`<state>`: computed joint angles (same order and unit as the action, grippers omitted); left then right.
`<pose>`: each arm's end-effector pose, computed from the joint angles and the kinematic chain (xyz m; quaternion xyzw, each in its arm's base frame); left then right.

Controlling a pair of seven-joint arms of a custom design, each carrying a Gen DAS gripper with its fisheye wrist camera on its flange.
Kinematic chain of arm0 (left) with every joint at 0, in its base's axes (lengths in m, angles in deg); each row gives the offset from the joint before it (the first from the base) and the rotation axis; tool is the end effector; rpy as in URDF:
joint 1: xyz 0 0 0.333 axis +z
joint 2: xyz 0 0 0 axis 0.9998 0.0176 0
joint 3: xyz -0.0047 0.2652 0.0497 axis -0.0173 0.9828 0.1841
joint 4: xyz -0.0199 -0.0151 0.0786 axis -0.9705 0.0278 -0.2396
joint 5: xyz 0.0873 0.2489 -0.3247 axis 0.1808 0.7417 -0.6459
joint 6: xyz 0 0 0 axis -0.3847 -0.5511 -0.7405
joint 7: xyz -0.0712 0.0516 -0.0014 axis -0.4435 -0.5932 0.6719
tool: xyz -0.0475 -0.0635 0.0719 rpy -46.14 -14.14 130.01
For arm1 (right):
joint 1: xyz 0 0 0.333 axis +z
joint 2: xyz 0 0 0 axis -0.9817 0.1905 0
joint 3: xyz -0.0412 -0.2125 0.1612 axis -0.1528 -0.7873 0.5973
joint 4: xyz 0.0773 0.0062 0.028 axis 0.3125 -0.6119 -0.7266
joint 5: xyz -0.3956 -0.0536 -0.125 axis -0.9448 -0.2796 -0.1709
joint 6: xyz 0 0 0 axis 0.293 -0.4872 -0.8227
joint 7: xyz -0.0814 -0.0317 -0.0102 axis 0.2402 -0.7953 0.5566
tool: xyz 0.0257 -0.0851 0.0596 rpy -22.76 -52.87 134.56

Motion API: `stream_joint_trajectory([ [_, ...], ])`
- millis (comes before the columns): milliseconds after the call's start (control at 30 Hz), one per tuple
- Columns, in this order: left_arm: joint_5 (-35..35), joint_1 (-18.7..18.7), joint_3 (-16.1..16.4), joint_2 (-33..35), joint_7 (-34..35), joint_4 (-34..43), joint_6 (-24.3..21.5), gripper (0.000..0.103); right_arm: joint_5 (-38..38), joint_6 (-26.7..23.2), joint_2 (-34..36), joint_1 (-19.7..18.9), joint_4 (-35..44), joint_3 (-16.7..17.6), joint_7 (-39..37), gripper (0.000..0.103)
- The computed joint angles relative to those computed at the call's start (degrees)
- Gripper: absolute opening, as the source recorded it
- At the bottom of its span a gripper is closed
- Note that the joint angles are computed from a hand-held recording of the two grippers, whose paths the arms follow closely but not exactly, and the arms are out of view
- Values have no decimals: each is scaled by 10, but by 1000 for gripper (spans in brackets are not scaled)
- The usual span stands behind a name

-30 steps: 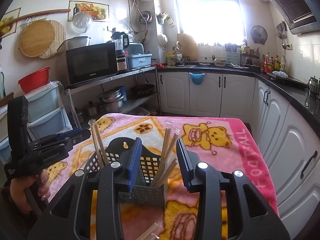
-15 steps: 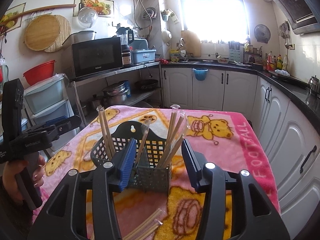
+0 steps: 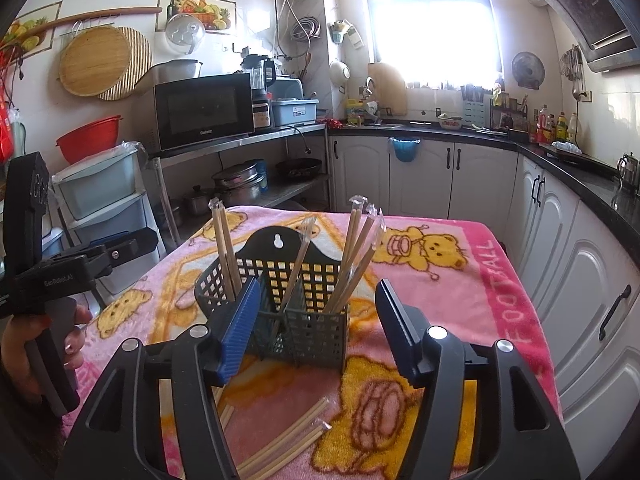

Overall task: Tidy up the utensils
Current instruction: 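Move both open tools down to the remaining chopsticks on the blanket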

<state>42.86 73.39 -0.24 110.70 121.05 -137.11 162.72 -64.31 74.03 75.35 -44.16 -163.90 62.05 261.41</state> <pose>0.6784 -0.3163 0.4534 -0.4891 0.6850 -0.4964 0.2125 0.5846 0.4178 0.4445 -0.6108 0.5832 -0.3281 0.4232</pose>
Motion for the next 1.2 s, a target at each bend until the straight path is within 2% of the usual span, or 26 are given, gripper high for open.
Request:
stream_joint_trajectory([
  [100, -2, 4, -5, -11, 3, -18, 1, 93, 1, 2, -4, 1, -9, 2, 1, 58],
  [300, -2, -3, 5, -31, -5, -56, 9, 93, 0, 4, -9, 2, -28, 7, 4, 58],
  [400, -7, 7, -6, -37, -3, -71, 9, 93, 2, 6, -11, 2, -36, 10, 5, 58],
  [667, -9, 6, 2, -46, -14, -96, 5, 93, 12, 4, -10, 6, -55, 17, 4, 58],
  [967, 10, -19, 30, -49, -37, -114, -3, 93, 27, 5, -11, 10, -74, 18, 6, 58],
  [1167, 18, -20, 27, -46, -44, -118, -18, 93, 30, 10, -19, 5, -95, 19, 21, 58],
  [1200, 23, -27, 34, -44, -50, -116, -22, 93, 30, 9, -21, 5, -99, 19, 25, 58],
])
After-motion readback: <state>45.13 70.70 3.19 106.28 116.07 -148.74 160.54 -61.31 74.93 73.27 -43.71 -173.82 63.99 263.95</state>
